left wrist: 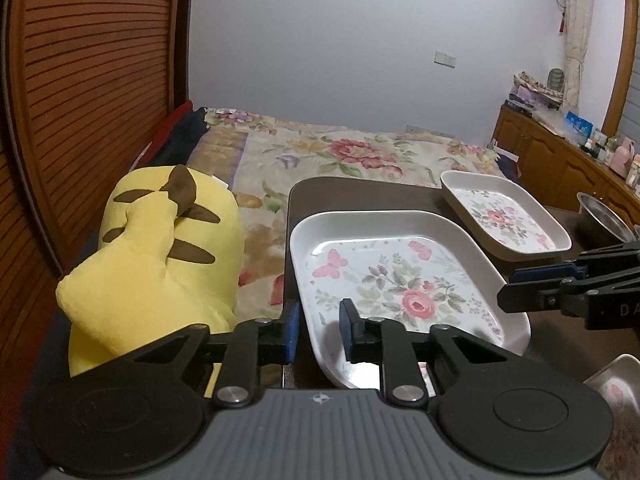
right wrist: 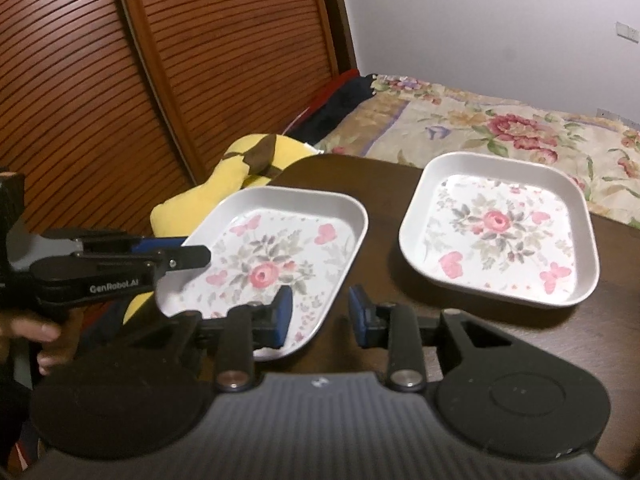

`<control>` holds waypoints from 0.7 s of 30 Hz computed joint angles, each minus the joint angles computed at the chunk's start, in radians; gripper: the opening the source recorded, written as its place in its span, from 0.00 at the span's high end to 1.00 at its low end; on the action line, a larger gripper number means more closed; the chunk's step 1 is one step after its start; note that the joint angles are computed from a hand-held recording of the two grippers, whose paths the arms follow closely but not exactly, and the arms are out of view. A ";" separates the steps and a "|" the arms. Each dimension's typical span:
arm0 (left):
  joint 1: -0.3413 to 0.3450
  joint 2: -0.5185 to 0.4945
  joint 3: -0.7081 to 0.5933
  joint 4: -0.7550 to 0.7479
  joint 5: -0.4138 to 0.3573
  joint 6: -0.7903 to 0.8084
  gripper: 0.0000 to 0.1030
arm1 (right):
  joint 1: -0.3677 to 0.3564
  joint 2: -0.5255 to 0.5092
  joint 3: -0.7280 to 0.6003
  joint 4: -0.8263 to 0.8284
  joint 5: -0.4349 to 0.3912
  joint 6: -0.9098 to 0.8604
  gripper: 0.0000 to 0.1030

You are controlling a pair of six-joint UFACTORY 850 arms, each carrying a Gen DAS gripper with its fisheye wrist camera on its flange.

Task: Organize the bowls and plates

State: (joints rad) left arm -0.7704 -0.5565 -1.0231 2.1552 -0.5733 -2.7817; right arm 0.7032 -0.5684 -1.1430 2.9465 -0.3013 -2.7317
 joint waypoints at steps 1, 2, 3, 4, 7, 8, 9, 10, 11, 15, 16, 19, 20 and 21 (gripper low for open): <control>0.000 -0.002 -0.001 -0.004 0.001 0.003 0.82 | -0.001 -0.002 -0.002 -0.033 0.001 0.032 0.69; 0.000 -0.003 -0.001 -0.004 0.004 0.003 0.83 | -0.001 -0.003 -0.004 -0.044 0.002 0.042 0.70; 0.000 -0.004 -0.002 -0.004 0.002 0.004 0.83 | -0.001 -0.006 -0.007 -0.048 0.004 0.043 0.71; 0.000 -0.005 -0.003 -0.005 0.002 0.004 0.83 | -0.001 -0.008 -0.009 -0.055 0.007 0.049 0.72; 0.000 -0.009 -0.005 -0.008 -0.004 -0.001 0.86 | -0.003 -0.017 -0.020 -0.098 0.019 0.093 0.73; 0.001 -0.011 -0.005 -0.005 -0.007 -0.005 0.86 | -0.004 -0.021 -0.025 -0.126 0.023 0.124 0.74; 0.000 -0.010 -0.003 -0.004 -0.007 -0.009 0.87 | -0.006 -0.023 -0.027 -0.152 0.025 0.152 0.74; 0.000 -0.009 -0.002 -0.007 -0.006 -0.010 0.88 | -0.007 -0.026 -0.030 -0.176 0.027 0.176 0.74; -0.001 -0.008 -0.003 -0.017 -0.002 -0.004 0.88 | -0.009 -0.028 -0.033 -0.202 0.030 0.201 0.74; -0.016 0.007 0.002 -0.066 0.002 0.040 0.88 | -0.011 -0.022 -0.021 -0.248 0.023 0.240 0.76; -0.019 0.012 0.004 -0.073 0.001 0.047 0.88 | -0.012 -0.019 -0.017 -0.246 0.020 0.241 0.78; -0.032 0.024 0.008 -0.099 -0.015 0.071 0.88 | -0.015 -0.003 0.002 -0.235 0.004 0.236 0.78; -0.038 0.027 0.008 -0.108 -0.022 0.078 0.88 | -0.015 0.005 0.011 -0.228 -0.002 0.227 0.78; -0.043 0.031 0.009 -0.112 -0.027 0.083 0.88 | -0.015 0.014 0.021 -0.227 -0.009 0.225 0.78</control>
